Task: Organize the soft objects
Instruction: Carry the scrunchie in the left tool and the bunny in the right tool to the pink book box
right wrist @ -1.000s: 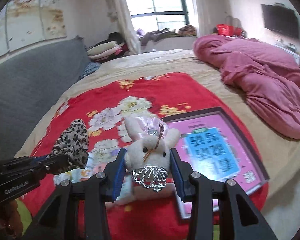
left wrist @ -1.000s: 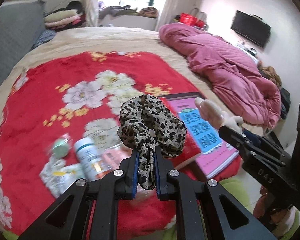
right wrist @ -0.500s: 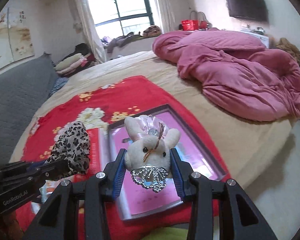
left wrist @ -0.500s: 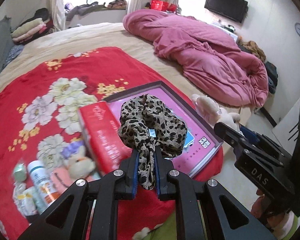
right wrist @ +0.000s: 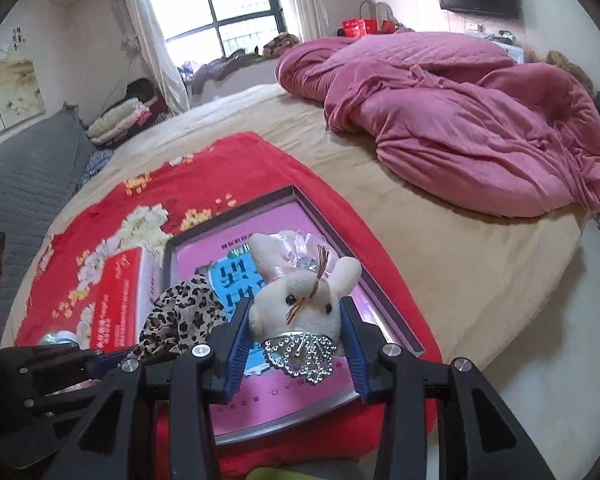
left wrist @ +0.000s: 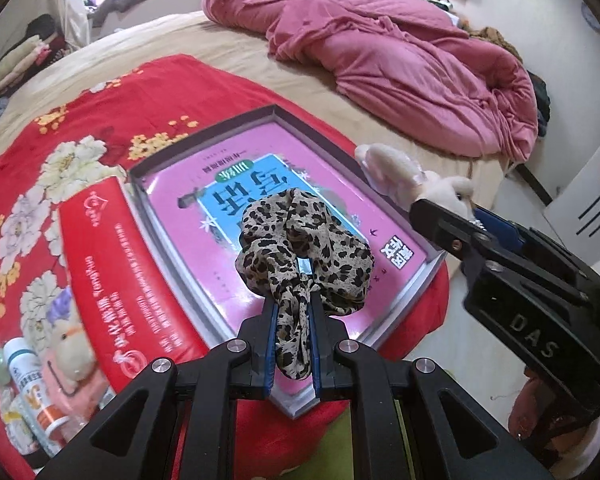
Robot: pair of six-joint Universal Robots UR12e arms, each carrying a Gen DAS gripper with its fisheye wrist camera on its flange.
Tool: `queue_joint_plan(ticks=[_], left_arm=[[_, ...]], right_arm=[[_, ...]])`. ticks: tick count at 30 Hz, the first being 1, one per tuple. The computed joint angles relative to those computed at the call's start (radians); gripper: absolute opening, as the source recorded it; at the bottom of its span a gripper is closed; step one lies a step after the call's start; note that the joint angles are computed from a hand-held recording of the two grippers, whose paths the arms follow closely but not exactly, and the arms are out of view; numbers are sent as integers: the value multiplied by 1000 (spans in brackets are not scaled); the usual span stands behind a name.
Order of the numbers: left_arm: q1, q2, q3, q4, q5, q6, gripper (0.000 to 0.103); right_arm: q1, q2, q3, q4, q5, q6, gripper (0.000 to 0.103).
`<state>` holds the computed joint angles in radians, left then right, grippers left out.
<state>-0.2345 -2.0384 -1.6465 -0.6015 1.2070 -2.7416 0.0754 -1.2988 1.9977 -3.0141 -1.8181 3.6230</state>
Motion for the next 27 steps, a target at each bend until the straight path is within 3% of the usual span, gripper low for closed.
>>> queue_joint_plan(ticks=[9, 21, 27], left_arm=[[-23, -39, 37, -61, 48, 31, 14], [-36, -53, 49, -88, 65, 49, 15], [-36, -59, 55, -106, 68, 46, 15]], right_arm=[[-29, 33, -1, 57, 75, 11, 43], [-46, 53, -7, 120, 81, 52, 45], [-53, 49, 6, 97, 92, 77, 46]])
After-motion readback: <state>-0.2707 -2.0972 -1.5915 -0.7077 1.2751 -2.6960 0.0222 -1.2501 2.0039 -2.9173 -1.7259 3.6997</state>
